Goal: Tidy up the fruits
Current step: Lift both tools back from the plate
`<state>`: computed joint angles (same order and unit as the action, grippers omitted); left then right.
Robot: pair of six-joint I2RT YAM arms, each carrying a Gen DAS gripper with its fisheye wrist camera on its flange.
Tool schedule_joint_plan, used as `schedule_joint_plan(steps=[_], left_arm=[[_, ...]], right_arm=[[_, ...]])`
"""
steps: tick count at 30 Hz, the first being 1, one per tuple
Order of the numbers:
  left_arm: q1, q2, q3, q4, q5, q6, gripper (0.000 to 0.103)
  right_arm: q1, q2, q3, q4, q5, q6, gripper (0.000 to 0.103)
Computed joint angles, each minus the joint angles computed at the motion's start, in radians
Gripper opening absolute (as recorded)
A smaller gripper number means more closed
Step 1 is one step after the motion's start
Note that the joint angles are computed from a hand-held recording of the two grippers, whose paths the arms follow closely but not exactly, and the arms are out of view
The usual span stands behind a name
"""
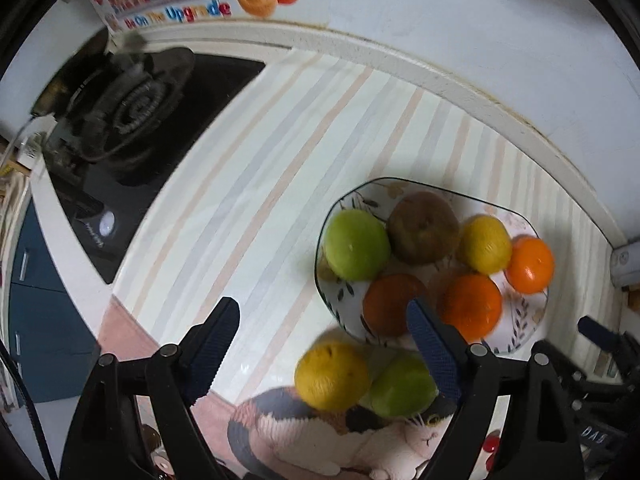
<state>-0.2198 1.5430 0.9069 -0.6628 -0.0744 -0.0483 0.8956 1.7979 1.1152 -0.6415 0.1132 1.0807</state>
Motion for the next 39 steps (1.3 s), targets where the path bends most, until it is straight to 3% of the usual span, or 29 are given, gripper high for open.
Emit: schedule_joint_plan(steps=[10, 20, 29, 39], left_arm=[[-0.169, -0.41, -0.149, -0.132, -0.046, -0.122, 0.085], [-0.324, -0.693, -0.102, -0.356, -0.121, -0.258, 0.085], [-0.57, -0.803, 0.025, -0.539, -0.262, -0.46, 0.085], [-0.775, -0.838, 0.1, -0.655, -0.398, -0.638, 0.085]], right_arm=[[0.175, -0.234, -0.016, -0.217, 0.15, 0.102, 0.095], [0.391, -0.377, 0.083, -0.485, 0.304, 0.284, 0.095], [0.579, -0.371, 0.276, -0.749, 0.434, 0.456, 0.095], [0.665, -0.358, 0.389, -0.874, 0.49, 0.553, 0.095]])
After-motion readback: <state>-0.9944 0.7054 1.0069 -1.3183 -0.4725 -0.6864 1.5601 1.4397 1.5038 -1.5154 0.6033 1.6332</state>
